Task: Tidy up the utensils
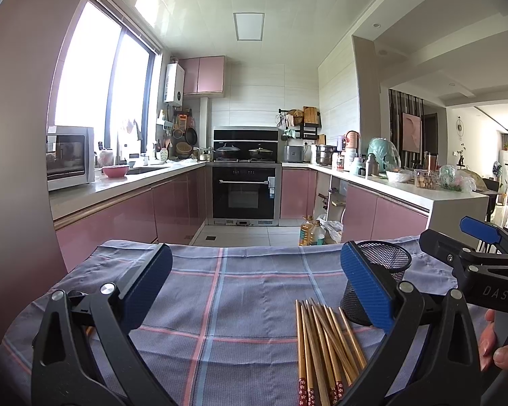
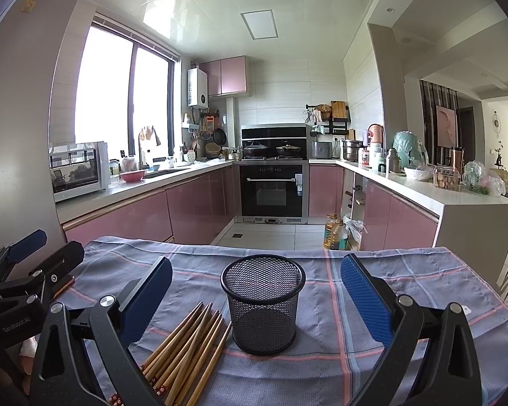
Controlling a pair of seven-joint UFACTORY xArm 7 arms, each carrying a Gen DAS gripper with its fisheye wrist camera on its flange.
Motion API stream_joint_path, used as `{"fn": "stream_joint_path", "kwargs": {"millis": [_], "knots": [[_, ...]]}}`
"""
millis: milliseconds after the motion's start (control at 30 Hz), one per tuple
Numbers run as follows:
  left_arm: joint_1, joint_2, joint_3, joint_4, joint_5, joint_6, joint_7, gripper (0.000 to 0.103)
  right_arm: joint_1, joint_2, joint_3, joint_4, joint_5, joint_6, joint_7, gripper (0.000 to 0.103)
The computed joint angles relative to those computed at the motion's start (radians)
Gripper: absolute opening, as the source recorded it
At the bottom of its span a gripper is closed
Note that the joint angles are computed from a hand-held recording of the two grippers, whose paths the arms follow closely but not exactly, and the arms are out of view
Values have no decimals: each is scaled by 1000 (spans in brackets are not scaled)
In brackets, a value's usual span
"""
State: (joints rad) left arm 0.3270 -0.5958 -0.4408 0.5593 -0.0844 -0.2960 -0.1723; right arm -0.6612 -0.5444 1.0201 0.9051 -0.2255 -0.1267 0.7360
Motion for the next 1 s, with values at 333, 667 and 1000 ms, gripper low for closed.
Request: {"fn": "stream_joint_path", "kwargs": {"millis": [333,667,1000], "knots": [[-1,-6,-2,-8,-1,3,0,98,-1,1,3,2,2,4,0,96],[-4,-5,4,-3,13,30,-3,98,49,52,-28,-2,-10,12,-24,96],[-226,77,239,57,131,259,63,98,501,345,-335,74,-24,279,-216,96]]}}
